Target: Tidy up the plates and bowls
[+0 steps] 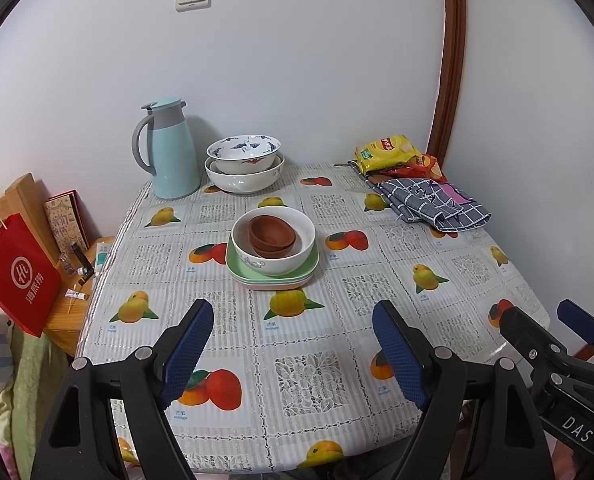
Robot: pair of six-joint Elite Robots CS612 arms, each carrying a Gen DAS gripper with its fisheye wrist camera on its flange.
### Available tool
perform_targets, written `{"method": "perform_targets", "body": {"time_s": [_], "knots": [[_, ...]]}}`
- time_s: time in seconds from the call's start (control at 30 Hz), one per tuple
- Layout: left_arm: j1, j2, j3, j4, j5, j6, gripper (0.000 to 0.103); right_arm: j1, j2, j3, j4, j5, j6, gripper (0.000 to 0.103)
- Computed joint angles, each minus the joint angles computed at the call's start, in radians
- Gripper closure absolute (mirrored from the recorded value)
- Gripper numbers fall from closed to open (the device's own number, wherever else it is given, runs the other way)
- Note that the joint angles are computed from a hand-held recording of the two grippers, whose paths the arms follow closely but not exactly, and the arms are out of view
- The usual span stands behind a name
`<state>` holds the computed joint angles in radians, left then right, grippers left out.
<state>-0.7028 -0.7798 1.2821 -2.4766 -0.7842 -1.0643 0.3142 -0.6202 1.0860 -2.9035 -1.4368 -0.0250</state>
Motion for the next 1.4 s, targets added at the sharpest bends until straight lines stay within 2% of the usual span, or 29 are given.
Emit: {"method": "perform_targets", "body": {"time_s": [1.17,1.4], "knots": [[0.002,-0.008,0.004,0.031,0.02,-0.035,0.022,0.0,-0.004,0.005,-0.005,0.022,-0.014,0.008],[0.006,-0.003,0.0,0.017,0.03,-0.016,0.022,0.003,0.002,-0.009,0.002,0.033,-0.035,0.008]]}}
